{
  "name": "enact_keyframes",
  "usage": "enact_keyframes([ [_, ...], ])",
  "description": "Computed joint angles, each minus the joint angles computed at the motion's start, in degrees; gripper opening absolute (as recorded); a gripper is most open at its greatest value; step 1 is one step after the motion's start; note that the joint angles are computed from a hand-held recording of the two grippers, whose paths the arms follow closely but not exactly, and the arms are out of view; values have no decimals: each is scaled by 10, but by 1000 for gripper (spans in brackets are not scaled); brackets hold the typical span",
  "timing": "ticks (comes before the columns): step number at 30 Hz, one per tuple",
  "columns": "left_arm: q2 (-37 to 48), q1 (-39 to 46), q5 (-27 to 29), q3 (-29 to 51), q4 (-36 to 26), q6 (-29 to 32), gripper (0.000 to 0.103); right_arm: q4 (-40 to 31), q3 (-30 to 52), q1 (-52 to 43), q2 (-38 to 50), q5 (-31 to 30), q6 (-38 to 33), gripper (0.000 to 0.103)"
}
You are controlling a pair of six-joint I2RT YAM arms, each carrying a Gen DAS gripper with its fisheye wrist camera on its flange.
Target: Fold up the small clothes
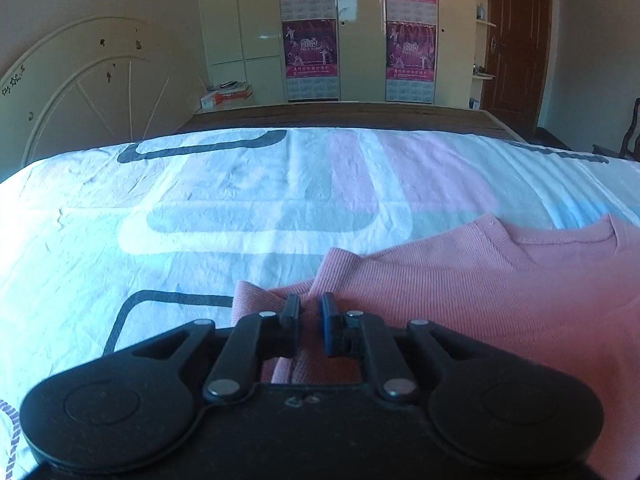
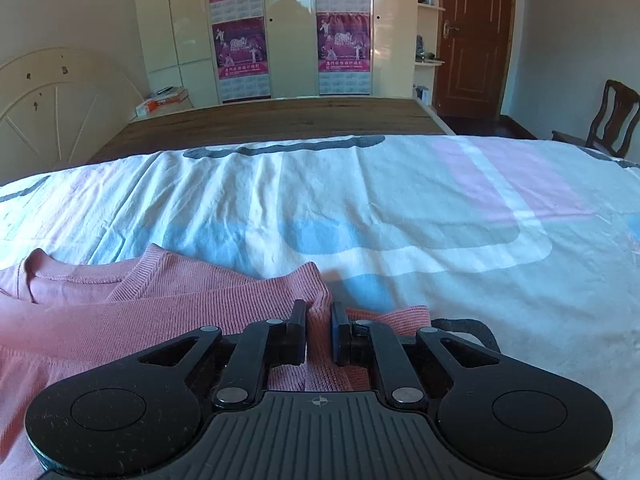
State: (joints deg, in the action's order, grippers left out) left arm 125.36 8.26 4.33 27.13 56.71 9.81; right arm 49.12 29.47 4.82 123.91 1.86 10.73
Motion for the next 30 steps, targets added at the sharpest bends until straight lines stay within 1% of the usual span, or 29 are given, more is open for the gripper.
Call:
enact_keyframes([
  [1, -7, 0, -3, -5, -2, 1, 20, 2, -9, -5, -10, -8, 3, 14],
  [2, -17, 1, -5, -12, -4, 0, 31, 5, -19, -10, -21, -14, 8, 18],
  [3, -30, 9, 1, -20, -10, -3, 48, 8, -32, -11, -36, -17, 15, 19],
  [5, -51, 21, 6, -42, -2, -11, 69, 18, -63, -9, -69, -20, 19, 28],
  [6, -63, 27, 8, -61, 15, -14, 68, 23, -78, -8, -84, -22, 21, 29],
  [8, -97, 37, 23, -95, 24, -9, 68, 23, -112, 9, -127, -24, 18, 29],
  [11, -162, 35, 49, -152, 21, -14, 68, 18, -152, 60, -173, -6, 16, 29],
  [13, -199, 15, 69, -191, 23, -21, 69, 23, -174, 101, -187, -2, 39, 29],
  [15, -216, -28, 62, -222, 38, -32, 70, 33, -192, 139, -193, 6, 66, 29],
  [17, -193, -71, 45, -239, 74, -45, 70, 38, -200, 184, -191, 22, 86, 29],
  [19, -117, -116, 8, -244, 146, -60, 70, 42, -201, 230, -180, 49, 102, 29],
  [20, -85, -128, -3, -241, 169, -62, 70, 40, -200, 245, -174, 57, 105, 29],
  [22, -32, -133, -23, -231, 190, -62, 70, 49, -201, 278, -153, 90, 108, 29],
  [23, -11, -121, -20, -227, 196, -58, 70, 57, -203, 284, -139, 102, 107, 29],
  [25, 38, -59, 16, -231, 244, -42, 73, 79, -218, 278, -120, 114, 105, 29],
  [26, 43, -38, 22, -231, 244, -36, 74, 94, -230, 270, -111, 120, 101, 29],
  [28, 48, 26, 64, -234, 244, 0, 75, 116, -248, 252, -87, 131, 92, 29],
  [30, 54, 64, 84, -243, 255, 39, 75, 163, -270, 234, -45, 144, 84, 29],
])
